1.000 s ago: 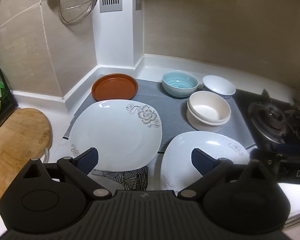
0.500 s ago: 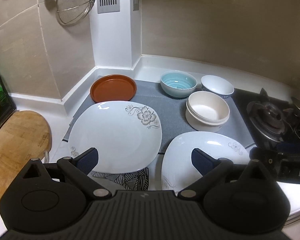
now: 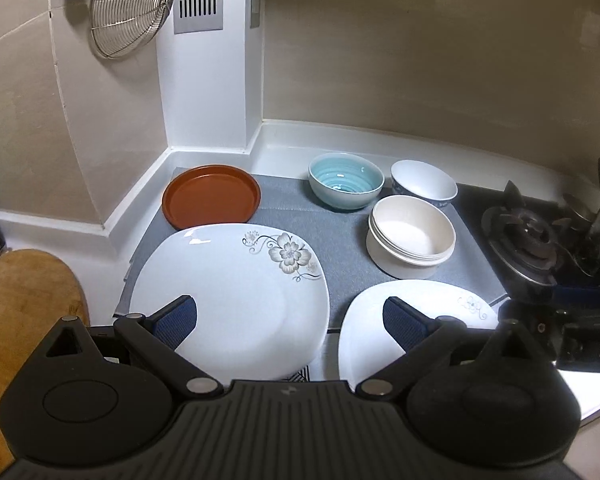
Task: Organize plates and bowls
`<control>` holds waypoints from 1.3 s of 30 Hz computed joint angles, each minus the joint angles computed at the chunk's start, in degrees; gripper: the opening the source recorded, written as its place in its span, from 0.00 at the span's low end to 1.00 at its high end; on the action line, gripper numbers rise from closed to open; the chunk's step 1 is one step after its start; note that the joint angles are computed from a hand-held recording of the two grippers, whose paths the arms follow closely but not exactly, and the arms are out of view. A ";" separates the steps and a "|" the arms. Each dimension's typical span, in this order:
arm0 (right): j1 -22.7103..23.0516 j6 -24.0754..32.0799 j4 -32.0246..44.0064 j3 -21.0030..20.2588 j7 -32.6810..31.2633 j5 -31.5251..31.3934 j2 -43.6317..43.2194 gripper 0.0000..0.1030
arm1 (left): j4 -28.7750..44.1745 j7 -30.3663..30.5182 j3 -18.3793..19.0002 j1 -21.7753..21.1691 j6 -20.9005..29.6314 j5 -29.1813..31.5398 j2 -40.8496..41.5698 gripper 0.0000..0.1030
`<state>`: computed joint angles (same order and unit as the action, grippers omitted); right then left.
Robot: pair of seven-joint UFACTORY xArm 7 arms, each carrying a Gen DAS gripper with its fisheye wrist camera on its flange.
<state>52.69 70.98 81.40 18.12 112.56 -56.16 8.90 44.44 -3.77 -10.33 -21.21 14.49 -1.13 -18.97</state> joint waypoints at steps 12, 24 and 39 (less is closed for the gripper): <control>4.35 5.19 7.50 -2.39 2.66 -0.53 6.56 0.81 | -0.46 19.48 8.87 -7.61 -2.20 -14.21 2.16 0.96; 8.12 6.56 14.64 -5.85 3.48 -1.32 12.62 0.58 | -0.16 39.94 13.67 -10.42 -0.41 -29.42 2.26 0.65; 11.56 7.28 22.71 -10.56 -1.43 1.01 18.10 0.49 | 1.53 51.40 11.22 -5.91 4.89 -43.21 4.01 0.22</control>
